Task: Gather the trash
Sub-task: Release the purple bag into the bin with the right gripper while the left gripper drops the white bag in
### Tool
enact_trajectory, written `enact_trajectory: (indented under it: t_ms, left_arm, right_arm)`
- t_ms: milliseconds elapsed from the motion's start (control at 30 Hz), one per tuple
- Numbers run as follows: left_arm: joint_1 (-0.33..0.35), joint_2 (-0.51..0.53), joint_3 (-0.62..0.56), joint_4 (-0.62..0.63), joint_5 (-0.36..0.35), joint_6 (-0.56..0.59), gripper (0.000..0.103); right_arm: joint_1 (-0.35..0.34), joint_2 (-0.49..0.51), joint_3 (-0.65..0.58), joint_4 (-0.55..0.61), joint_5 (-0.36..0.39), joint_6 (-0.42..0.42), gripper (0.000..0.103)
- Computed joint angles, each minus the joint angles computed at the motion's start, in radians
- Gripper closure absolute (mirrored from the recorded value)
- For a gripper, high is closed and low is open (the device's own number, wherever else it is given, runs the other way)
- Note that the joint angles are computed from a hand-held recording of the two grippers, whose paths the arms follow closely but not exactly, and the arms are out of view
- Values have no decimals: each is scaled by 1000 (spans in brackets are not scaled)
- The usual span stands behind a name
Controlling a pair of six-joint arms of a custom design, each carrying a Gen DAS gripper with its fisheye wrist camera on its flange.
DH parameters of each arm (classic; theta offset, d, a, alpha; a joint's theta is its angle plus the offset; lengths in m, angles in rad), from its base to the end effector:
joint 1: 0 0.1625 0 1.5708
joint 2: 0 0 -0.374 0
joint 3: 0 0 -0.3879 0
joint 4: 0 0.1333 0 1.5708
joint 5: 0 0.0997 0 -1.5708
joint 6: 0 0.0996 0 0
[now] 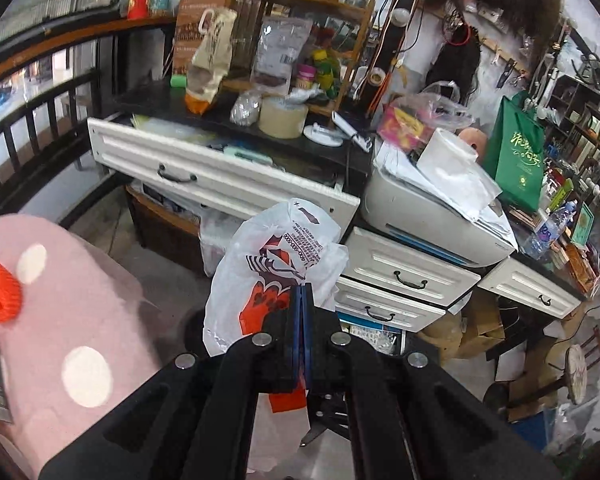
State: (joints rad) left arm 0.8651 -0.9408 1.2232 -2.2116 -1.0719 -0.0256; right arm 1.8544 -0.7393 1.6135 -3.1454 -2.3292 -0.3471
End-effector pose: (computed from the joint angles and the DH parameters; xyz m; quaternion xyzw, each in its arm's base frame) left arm -0.3272 -0.6630 0.3097 0.2766 0.9136 -0.2482 0.1651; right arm 0.2436 -0.6041 0.1259 0.1499 -0.8689 0.3075 0.3577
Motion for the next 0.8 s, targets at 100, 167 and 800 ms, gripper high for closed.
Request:
enact_trajectory:
  t_ms: [100, 167, 800]
  left_arm:
    - [17, 40, 14, 1, -3, -42, 101]
    - [30, 62, 22, 10, -2, -64, 101]
    - [106, 164, 53, 102, 45, -220, 15]
  right_arm:
    - [-17, -59, 52, -17, 4, 41, 25]
    - [-27, -106, 92, -16, 9, 79, 24]
    - [-67, -219, 221, -88, 18, 132, 21]
